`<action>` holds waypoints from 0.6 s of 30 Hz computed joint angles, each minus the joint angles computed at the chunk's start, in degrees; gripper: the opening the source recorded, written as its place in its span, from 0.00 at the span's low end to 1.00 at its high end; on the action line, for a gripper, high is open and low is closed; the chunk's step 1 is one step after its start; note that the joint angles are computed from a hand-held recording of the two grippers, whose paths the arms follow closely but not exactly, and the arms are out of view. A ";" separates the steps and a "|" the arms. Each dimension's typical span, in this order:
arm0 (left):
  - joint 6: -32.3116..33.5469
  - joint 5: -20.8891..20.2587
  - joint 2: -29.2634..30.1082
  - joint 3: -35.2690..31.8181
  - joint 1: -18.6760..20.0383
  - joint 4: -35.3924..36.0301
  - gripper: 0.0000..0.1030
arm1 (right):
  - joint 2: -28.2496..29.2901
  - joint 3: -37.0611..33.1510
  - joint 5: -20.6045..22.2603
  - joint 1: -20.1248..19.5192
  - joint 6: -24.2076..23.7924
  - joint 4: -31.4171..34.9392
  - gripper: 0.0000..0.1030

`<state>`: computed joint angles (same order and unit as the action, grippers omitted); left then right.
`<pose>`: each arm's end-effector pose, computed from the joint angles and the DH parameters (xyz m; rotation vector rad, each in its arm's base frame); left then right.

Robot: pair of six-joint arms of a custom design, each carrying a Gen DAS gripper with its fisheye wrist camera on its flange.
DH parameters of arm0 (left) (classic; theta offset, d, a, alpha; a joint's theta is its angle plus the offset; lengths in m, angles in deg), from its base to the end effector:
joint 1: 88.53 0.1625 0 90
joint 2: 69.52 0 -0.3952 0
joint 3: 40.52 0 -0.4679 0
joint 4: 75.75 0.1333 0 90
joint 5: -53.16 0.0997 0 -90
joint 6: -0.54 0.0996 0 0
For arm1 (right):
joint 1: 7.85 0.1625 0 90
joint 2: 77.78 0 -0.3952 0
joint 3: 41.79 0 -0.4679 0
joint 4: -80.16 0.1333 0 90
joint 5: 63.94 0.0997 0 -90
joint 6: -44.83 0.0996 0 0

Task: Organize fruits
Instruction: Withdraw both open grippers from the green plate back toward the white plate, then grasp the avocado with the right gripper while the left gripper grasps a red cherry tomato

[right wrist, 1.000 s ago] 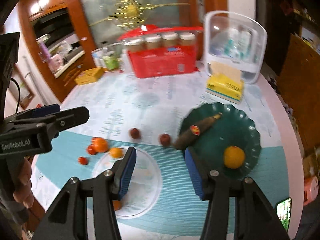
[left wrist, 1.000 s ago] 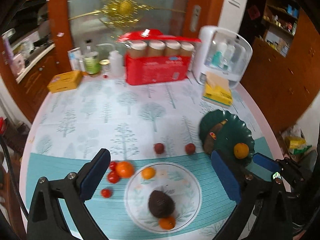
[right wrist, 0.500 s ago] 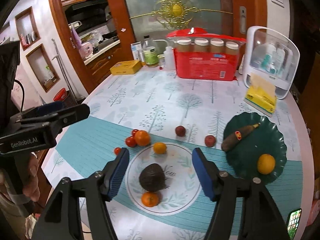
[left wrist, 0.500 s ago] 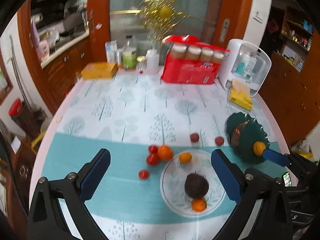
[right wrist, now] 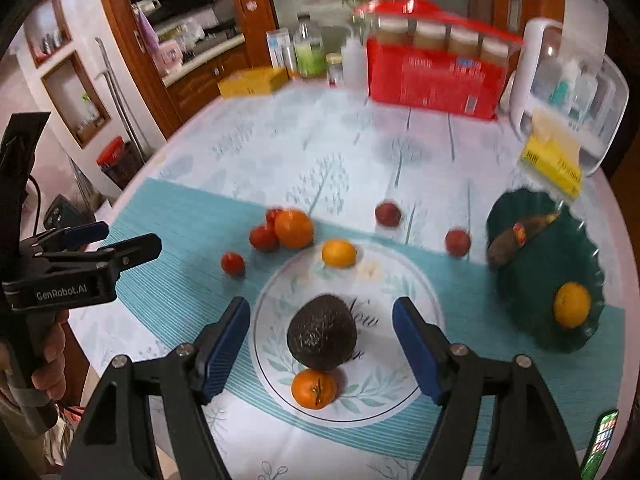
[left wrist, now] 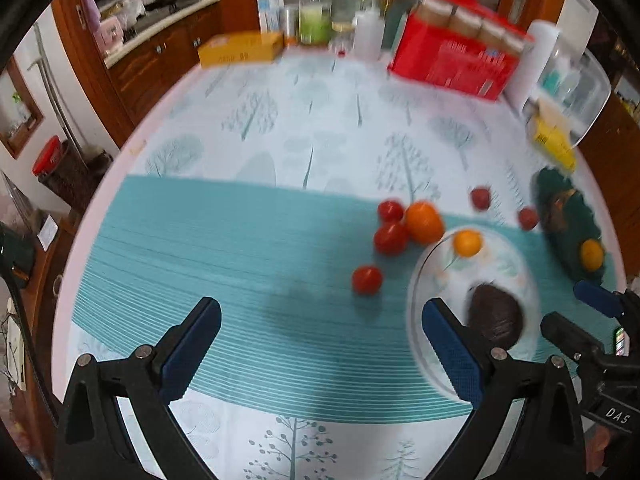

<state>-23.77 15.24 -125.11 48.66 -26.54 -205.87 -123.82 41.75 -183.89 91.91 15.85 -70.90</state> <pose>-0.1507 -0.7344 0.1802 0.0102 2.3014 -0.6134 0.2131 -0.7461 0.1229 0.7067 -2.4362 0.4077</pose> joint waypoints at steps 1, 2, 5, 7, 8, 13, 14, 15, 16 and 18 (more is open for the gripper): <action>-0.57 -0.47 0.67 -0.52 0.79 1.10 0.97 | 0.69 -0.59 -0.56 -0.34 1.02 1.29 0.72; -0.86 -0.90 1.04 -0.88 1.32 1.71 0.97 | 1.04 -0.91 -0.70 -0.55 1.81 2.35 0.72; -1.87 -3.97 2.57 -2.41 3.28 2.95 0.95 | 2.25 -1.83 -1.82 -1.18 3.17 4.63 0.72; -1.87 -5.73 3.77 -3.55 4.30 3.15 0.93 | 3.15 -2.44 -2.91 -1.38 3.46 5.12 0.72; -1.69 -5.93 4.24 -3.96 4.54 3.15 0.92 | 3.51 -2.68 -3.40 -1.49 3.58 5.31 0.72; 0.57 -5.64 7.69 -6.96 5.24 1.93 0.91 | 4.75 -3.86 -4.54 -2.21 4.72 7.85 0.72; 0.96 -5.69 8.25 -7.44 5.31 1.53 0.89 | 4.91 -4.07 -4.24 -2.35 4.79 8.21 0.72; 1.22 -5.72 8.87 -8.12 5.36 1.50 0.85 | 4.90 -4.22 -3.47 -2.54 4.96 8.68 0.72; 1.54 -5.89 9.49 -8.72 5.46 1.41 0.82 | 4.96 -4.43 -2.80 -2.72 5.11 9.22 0.72; 2.02 -6.64 10.69 -10.23 5.75 2.05 0.72 | 5.36 -4.96 -1.99 -2.88 4.84 9.78 0.72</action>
